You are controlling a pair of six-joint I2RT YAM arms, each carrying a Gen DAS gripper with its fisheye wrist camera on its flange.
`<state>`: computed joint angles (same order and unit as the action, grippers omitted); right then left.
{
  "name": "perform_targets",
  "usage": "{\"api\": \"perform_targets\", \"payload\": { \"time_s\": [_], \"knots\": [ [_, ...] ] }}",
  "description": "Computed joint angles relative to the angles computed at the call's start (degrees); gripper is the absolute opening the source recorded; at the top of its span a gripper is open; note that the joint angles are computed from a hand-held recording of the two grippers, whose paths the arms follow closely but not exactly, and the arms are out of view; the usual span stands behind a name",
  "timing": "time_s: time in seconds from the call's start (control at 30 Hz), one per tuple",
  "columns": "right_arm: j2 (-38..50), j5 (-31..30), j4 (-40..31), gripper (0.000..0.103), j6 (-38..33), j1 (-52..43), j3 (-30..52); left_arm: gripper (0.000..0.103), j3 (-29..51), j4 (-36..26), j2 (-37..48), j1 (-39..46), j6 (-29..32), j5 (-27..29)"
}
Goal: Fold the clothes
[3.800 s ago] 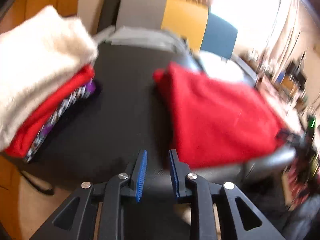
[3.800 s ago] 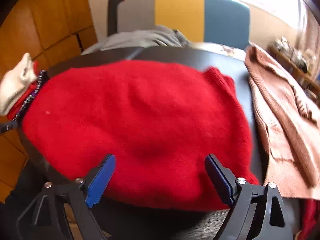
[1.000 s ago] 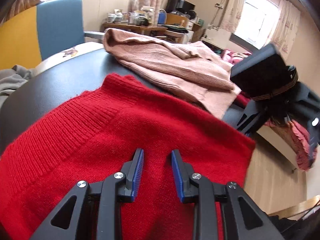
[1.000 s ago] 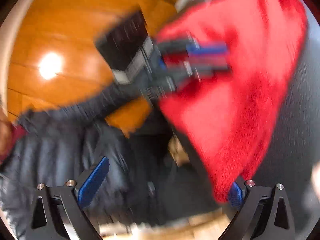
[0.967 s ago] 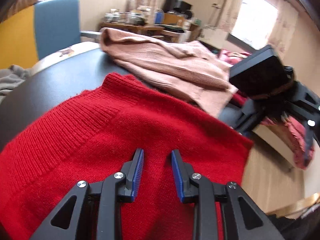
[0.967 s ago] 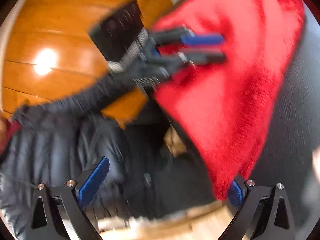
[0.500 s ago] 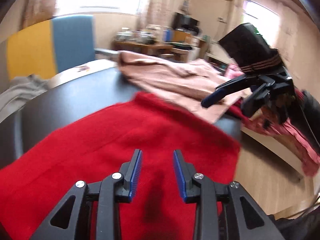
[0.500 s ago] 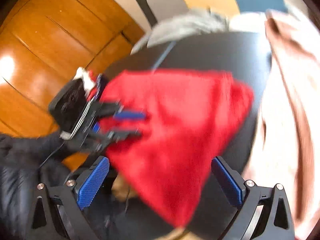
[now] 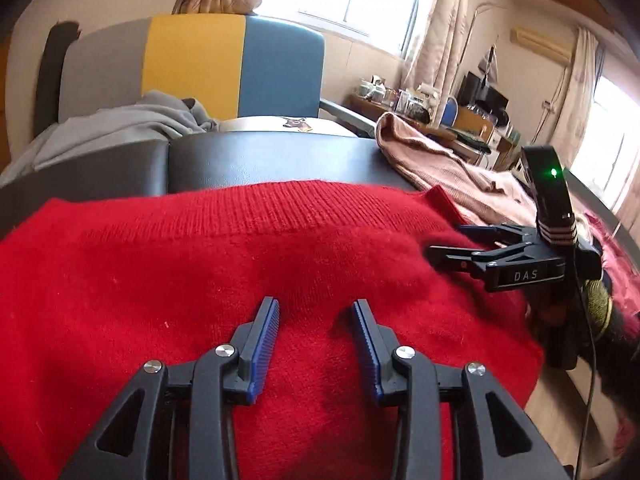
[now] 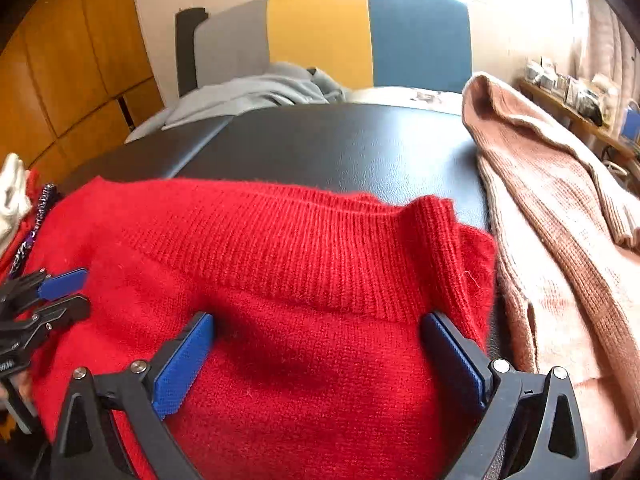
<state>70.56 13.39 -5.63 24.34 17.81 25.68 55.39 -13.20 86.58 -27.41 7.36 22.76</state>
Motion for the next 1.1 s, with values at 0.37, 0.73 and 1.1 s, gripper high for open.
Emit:
{"api": "perform_targets", "payload": {
  "time_s": [0.37,0.73,1.1],
  "knots": [
    [-1.43,-4.39,-5.97,0.103,-3.74,1.75,8.6,0.047,18.2,-11.68,7.61,8.46,19.17,2.4],
    [16.2,-6.59,-7.72,0.066,-1.8,-0.27,20.28,0.046,34.8,-26.05,24.63,10.91,21.98,7.0],
    [13.4,4.25,-8.05,0.007,-3.99,4.73,20.18,0.004,22.39,-9.93,14.01,10.7,9.54,4.7]
  ]
}}
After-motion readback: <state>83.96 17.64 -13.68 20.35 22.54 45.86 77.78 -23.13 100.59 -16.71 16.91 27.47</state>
